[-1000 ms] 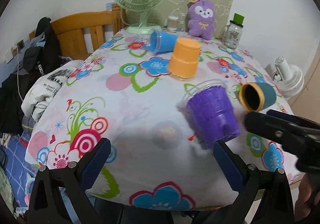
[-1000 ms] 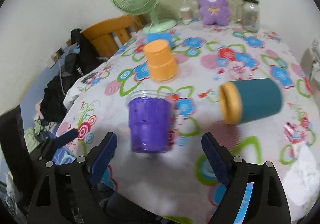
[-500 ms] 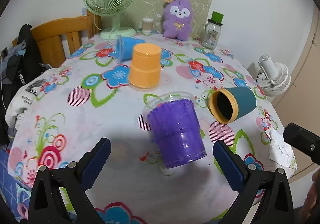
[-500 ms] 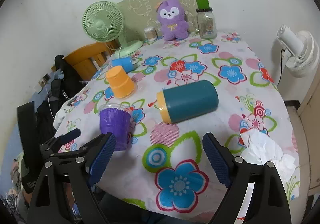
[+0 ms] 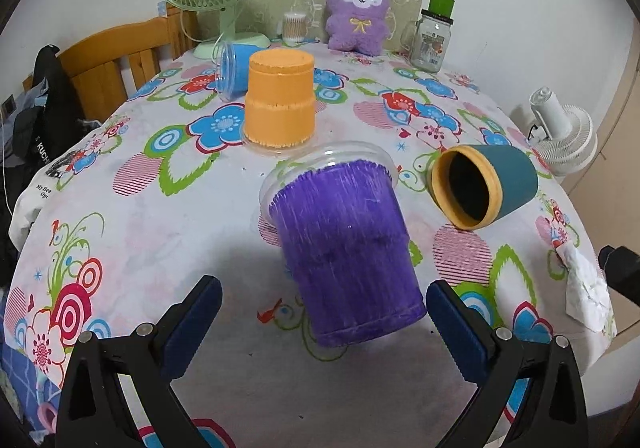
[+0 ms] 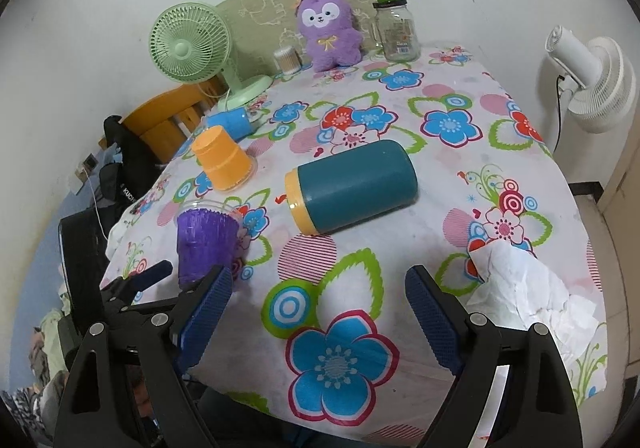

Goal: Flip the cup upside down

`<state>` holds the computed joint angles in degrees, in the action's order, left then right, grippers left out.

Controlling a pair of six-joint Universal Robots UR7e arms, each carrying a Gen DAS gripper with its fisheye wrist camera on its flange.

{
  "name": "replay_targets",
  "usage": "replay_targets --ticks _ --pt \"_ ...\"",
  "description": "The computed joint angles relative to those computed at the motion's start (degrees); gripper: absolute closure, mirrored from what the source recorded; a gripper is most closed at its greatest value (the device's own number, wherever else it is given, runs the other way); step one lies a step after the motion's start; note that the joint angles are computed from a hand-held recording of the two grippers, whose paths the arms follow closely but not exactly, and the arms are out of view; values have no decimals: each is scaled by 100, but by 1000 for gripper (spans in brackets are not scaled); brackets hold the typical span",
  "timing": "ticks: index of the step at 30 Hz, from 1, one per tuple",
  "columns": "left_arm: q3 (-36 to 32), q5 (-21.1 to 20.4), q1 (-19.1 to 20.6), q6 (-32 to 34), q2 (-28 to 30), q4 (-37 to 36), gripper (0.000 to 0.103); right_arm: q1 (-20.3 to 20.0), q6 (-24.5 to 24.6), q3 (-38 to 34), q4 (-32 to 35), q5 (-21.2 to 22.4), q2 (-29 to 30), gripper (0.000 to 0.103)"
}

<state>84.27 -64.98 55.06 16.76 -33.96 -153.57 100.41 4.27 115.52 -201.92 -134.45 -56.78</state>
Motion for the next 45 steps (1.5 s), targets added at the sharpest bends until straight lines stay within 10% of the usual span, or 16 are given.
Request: replay_targets --ticks 6,16,42,45 --pt "12 24 18 55 35 -105 2 39 -30 -40 105 -62 27 13" --pt "-44 -96 80 119 31 -70 36 8 95 11 159 -88 3 13" --pt "92 -136 33 325 -228 -484 44 75 -5 -124 333 -7 118 13" --pt "136 -132 50 315 -261 -445 31 90 -8 -123 317 -16 129 13"
